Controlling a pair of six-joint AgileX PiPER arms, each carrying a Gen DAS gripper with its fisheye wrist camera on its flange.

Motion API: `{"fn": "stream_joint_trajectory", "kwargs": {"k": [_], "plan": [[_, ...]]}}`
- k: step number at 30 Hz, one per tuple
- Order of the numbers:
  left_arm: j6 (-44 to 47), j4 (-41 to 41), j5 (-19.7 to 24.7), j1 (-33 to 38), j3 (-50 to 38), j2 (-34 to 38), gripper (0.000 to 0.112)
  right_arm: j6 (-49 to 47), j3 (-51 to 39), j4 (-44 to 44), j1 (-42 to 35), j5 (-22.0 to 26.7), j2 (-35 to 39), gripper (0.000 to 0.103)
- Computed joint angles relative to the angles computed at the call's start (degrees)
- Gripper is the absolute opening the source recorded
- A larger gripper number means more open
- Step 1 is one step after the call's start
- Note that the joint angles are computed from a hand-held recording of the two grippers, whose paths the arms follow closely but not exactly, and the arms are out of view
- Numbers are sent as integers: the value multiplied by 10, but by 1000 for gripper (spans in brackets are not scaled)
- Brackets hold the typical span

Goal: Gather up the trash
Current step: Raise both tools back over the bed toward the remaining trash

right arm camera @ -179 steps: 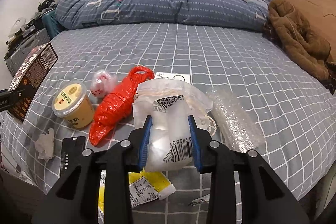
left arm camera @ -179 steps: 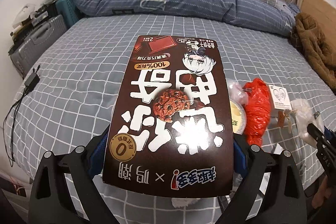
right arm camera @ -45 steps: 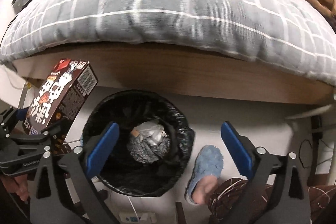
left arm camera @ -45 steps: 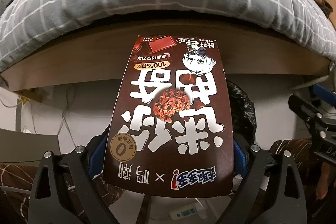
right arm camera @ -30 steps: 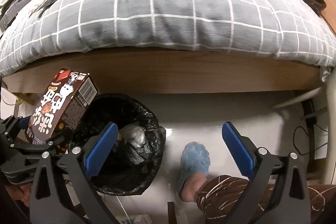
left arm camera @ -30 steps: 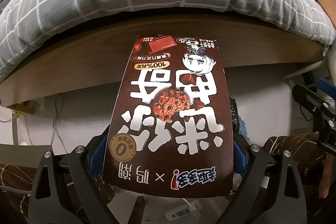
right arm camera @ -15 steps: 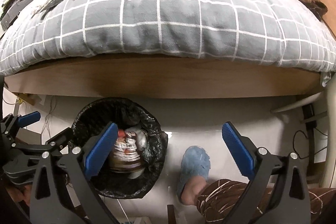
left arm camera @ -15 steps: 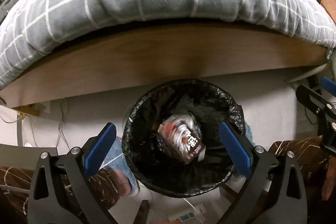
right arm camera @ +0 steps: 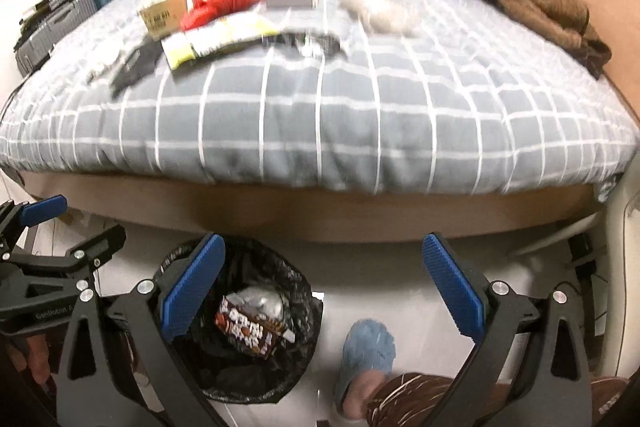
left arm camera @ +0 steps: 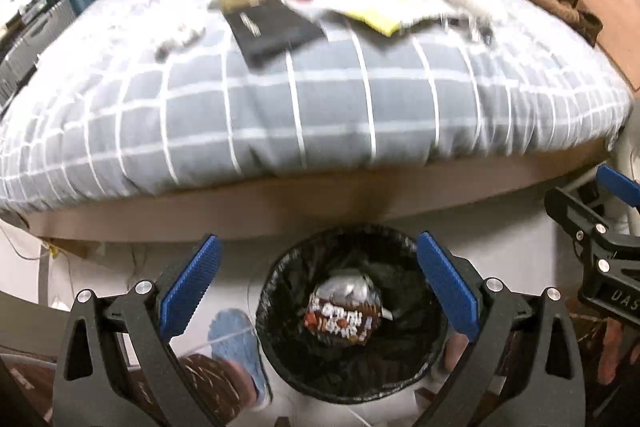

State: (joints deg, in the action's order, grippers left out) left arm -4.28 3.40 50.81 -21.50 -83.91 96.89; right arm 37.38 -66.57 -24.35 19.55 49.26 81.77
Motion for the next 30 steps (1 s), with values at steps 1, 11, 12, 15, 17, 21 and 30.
{"fn": "stream_joint_trajectory", "kwargs": {"k": [1,11,12,15,17,21,30], "plan": [[1,-2,2,2,-6,-1,96,3,-6,-6,1,2,-1,95],[16,-18,29,19,-80,4,96,7,-45,-19,-4,10,-7,95],[18,-20,29,21,-84,5,96,8,-47,-20,-4,11,-8,95],[20,-24,41,29,-127,21,96,3,-67,-23,-6,13,-5,95],[19,-23,49,34,-156,33,96,-3,-82,-25,-8,14,-1,95],[19,-24,70,45,-217,65,96,-28,-125,-9,-26,16,18,95],[30,-27,172,73,-476,211,96,-106,-276,25,-62,42,112,95]]}}
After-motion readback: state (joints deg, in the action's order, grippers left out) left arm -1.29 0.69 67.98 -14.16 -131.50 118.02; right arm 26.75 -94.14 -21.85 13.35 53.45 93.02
